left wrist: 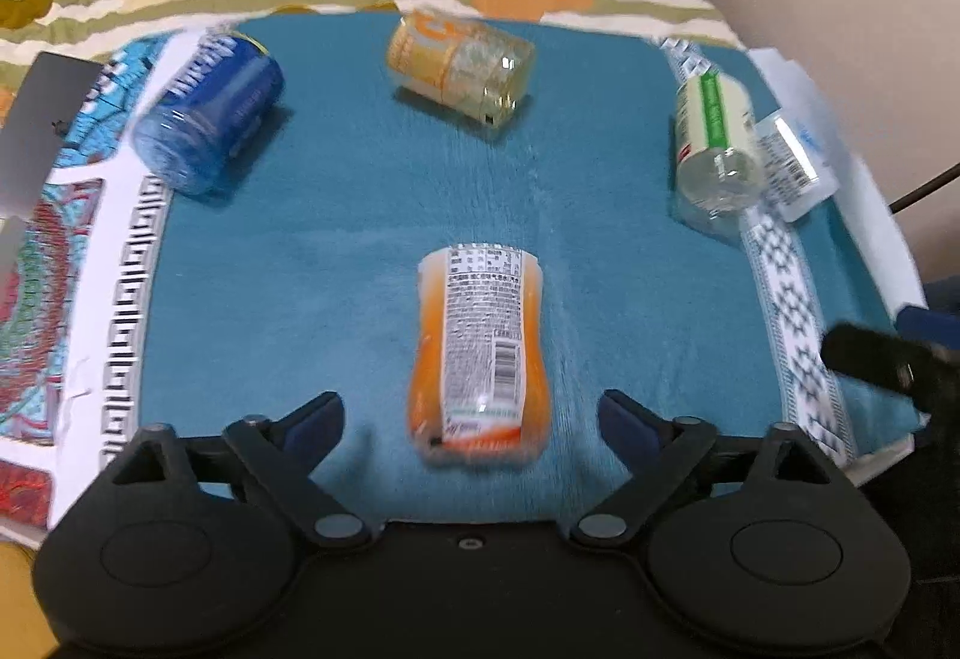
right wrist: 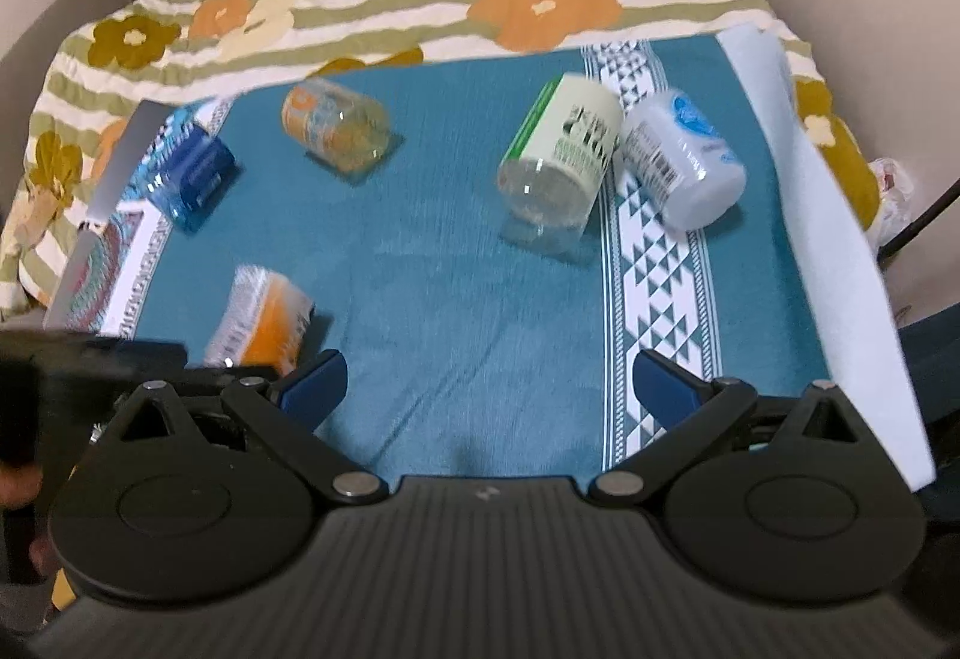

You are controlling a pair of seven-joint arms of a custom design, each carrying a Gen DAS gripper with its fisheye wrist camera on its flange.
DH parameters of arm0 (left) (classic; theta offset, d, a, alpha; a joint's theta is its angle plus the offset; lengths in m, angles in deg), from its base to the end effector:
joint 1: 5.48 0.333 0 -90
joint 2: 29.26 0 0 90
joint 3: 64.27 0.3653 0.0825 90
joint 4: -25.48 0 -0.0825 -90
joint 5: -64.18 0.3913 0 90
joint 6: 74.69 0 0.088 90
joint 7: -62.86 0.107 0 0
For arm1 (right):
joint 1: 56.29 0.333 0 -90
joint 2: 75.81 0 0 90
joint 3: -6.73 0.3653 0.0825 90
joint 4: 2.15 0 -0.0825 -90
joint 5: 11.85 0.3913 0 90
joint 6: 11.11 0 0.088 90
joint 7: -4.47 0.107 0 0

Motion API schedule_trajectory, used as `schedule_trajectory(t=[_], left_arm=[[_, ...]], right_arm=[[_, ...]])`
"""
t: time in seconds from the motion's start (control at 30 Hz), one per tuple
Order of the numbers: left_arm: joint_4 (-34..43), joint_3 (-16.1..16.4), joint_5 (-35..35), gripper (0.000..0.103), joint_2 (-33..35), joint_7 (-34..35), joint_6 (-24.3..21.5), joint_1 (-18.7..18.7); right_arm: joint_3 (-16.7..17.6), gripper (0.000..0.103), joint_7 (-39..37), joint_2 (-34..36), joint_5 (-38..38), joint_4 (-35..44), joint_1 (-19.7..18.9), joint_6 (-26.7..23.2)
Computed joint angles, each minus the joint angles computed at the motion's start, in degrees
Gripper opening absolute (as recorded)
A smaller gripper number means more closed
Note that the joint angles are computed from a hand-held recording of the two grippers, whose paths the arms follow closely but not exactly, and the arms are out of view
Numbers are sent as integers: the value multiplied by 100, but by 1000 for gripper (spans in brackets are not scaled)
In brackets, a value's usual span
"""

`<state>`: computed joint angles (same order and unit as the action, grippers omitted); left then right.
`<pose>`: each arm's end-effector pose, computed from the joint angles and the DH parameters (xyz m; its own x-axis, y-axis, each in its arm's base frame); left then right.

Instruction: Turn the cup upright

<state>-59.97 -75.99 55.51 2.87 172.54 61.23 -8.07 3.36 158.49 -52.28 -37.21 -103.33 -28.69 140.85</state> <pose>0.7491 -0.1585 0.4236 -0.4554 -0.8816 0.1243 -0.8469 0.3858 -0.3660 0.6455 0.3095 0.4231 -0.2832 -0.9425 -0.1776 -0.7977 0.3343 -0.5019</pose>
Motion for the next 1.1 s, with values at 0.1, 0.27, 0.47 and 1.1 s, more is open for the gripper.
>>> schedule_trajectory(t=[0.1, 0.27, 0.47, 1.1], left_arm=[[-301, -40, -126, 103, -298, 209, 209, 163], [-469, 6, -272, 103, -504, 402, 347, 335], [-478, 209, -48, 103, -461, 415, 444, 408], [849, 143, -312, 103, 616, 810, -522, 902]], right_arm=[[113, 103, -141, -58, 238, 56, -122, 68], [602, 103, -1096, 194, 1340, 563, -536, -82], [752, 103, -1990, 926, 2091, 1669, -536, -568], [828, 88, -1867, 3908, 3521, 6161, -555, -2787]])
